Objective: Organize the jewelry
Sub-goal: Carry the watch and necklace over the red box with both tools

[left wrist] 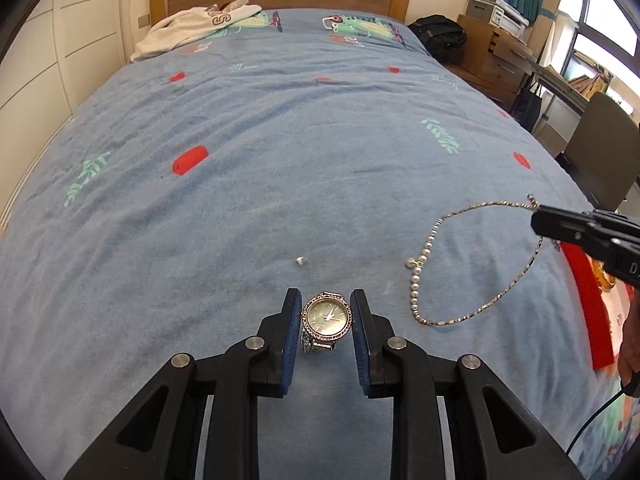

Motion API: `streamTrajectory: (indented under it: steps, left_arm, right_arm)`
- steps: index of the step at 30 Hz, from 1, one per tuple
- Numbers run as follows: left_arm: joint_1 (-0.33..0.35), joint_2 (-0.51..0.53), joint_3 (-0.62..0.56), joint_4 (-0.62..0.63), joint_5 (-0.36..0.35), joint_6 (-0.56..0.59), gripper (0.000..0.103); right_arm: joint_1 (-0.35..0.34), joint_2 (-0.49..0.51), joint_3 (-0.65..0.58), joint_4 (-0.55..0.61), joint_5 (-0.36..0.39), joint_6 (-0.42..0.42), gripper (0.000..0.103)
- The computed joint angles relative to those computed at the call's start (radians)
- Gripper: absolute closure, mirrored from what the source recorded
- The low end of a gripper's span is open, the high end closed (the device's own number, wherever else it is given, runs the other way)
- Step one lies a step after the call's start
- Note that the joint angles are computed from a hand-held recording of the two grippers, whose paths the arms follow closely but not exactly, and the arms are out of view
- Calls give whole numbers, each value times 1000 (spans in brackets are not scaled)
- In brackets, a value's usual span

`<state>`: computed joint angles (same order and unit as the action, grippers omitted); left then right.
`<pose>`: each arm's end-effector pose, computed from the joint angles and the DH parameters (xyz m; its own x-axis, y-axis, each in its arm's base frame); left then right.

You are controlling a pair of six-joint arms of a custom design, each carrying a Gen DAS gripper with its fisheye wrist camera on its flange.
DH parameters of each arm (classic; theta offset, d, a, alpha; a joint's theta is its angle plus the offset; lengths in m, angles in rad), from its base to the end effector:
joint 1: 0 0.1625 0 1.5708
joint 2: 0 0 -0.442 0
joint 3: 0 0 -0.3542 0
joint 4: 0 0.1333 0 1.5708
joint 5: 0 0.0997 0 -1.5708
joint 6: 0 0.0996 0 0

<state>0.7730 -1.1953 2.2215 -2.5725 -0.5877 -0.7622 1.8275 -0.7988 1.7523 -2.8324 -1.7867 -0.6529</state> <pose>-0.1668 -0.4647 0.2131 -0.7636 -0.1847 -0.6187 0.2603 0.7888 -0.5568 0.2702 -0.5885 0.1279 -0.6166 -0.7070 0.3464 -0.7761 0.6196 -0.1169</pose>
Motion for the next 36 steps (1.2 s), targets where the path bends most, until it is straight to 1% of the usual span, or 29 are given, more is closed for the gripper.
streamTrajectory:
  steps: [4, 8, 11, 16, 20, 24, 28, 32, 36]
  left_arm:
    - [-54, 4, -35, 65, -3, -19, 79]
    - [-105, 30, -81, 84, -23, -8, 79]
    - [-141, 70, -126, 65, -45, 24, 79]
    - [-191, 169, -227, 31, -88, 97, 79]
    - [-215, 255, -304, -12, -133, 156, 79]
    - [-226, 342, -372, -54, -184, 192, 79]
    - [-225, 432, -445, -67, -240, 217, 79]
    - [-219, 516, -528, -53, -287, 230, 79]
    - [-213, 584, -602, -26, -318, 234, 79]
  right_arm:
    - [13, -84, 34, -9, 16, 9, 98]
    - [17, -176, 59, -17, 21, 15, 99]
    - [16, -245, 70, -21, 14, 9, 98]
    - [0, -352, 68, -13, -14, -2, 98]
    - [-39, -424, 56, 21, -21, -15, 98]
    - [-87, -460, 47, 53, -24, -37, 98]
    - [-144, -478, 37, 83, -10, -60, 98]
    - [-210, -492, 21, 123, 39, -60, 98]
    - [-261, -513, 21, 156, 93, -63, 98]
